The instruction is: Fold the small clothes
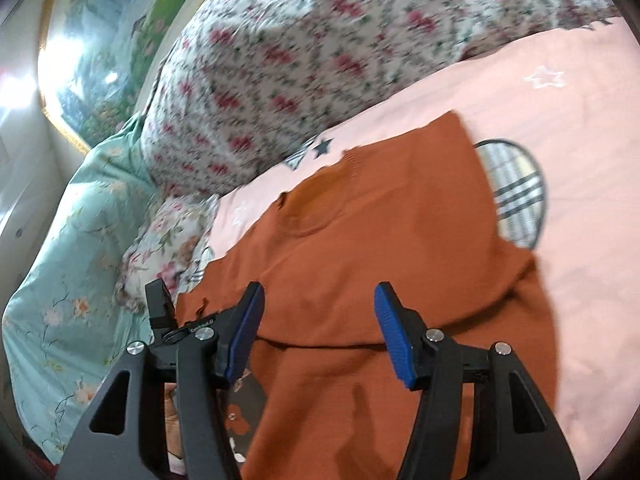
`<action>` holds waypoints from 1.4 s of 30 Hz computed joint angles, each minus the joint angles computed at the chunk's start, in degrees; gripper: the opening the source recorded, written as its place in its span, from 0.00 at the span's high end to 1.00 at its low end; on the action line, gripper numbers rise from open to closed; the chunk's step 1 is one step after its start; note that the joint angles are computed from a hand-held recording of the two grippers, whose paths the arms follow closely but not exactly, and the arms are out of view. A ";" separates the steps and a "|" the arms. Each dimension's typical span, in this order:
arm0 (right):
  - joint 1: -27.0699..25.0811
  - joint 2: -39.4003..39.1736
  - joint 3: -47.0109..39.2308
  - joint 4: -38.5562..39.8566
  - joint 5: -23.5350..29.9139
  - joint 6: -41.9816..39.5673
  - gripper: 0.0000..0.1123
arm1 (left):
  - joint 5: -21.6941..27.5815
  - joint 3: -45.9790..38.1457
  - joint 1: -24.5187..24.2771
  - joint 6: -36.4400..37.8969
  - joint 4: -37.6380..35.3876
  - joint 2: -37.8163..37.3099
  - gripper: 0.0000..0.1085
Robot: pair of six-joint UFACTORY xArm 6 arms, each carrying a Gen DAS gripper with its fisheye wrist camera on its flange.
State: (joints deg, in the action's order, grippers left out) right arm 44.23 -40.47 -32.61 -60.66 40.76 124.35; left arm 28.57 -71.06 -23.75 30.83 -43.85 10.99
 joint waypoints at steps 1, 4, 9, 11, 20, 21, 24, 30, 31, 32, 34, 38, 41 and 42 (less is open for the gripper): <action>0.65 -1.67 0.59 0.88 1.87 -1.02 0.47 | -3.52 1.20 -0.24 2.96 -1.58 -1.44 0.98; 3.10 -6.11 1.43 4.43 11.63 -5.98 0.47 | -7.00 0.09 0.81 -1.64 5.74 0.01 0.98; -6.93 -7.95 4.85 12.06 5.98 -15.78 0.47 | -7.19 0.08 1.61 -1.75 4.23 0.74 0.98; -12.40 -6.12 5.43 16.18 1.45 -22.40 0.47 | -7.94 0.86 1.54 -2.20 4.12 0.59 0.98; -26.08 6.58 5.18 28.79 -13.11 -40.98 0.47 | -7.50 1.25 1.82 -5.09 7.79 1.10 0.98; -26.23 7.22 5.29 29.66 -13.97 -42.01 0.52 | -7.61 1.34 1.70 -5.27 8.22 1.05 0.98; -25.55 4.98 5.45 31.41 -12.56 -45.58 0.91 | -7.03 1.36 1.01 -3.79 7.08 0.22 0.98; -22.58 -1.66 3.21 24.53 0.92 -43.01 0.93 | -9.36 1.84 -2.55 -3.74 10.10 0.23 0.98; -22.67 -0.54 2.89 24.90 1.82 -43.58 0.93 | -9.28 1.52 -2.53 -5.68 12.24 1.12 0.98; -23.10 0.35 3.36 25.84 1.68 -44.13 0.93 | -9.16 1.32 -2.45 -6.63 13.29 1.65 0.98; -23.78 1.39 4.25 26.51 0.78 -44.36 0.93 | -7.78 0.82 -1.69 -6.27 12.46 2.58 0.97; -23.53 2.66 4.23 25.71 1.61 -42.28 0.91 | -8.13 1.88 -1.09 -7.04 14.71 1.55 0.95; -18.52 3.78 -0.21 22.68 11.26 -36.98 0.85 | -8.73 4.68 -0.02 -8.46 18.07 -0.80 0.92; -16.38 3.59 -1.21 21.40 13.18 -35.09 0.82 | -8.85 6.07 0.50 -10.03 19.98 -1.96 0.92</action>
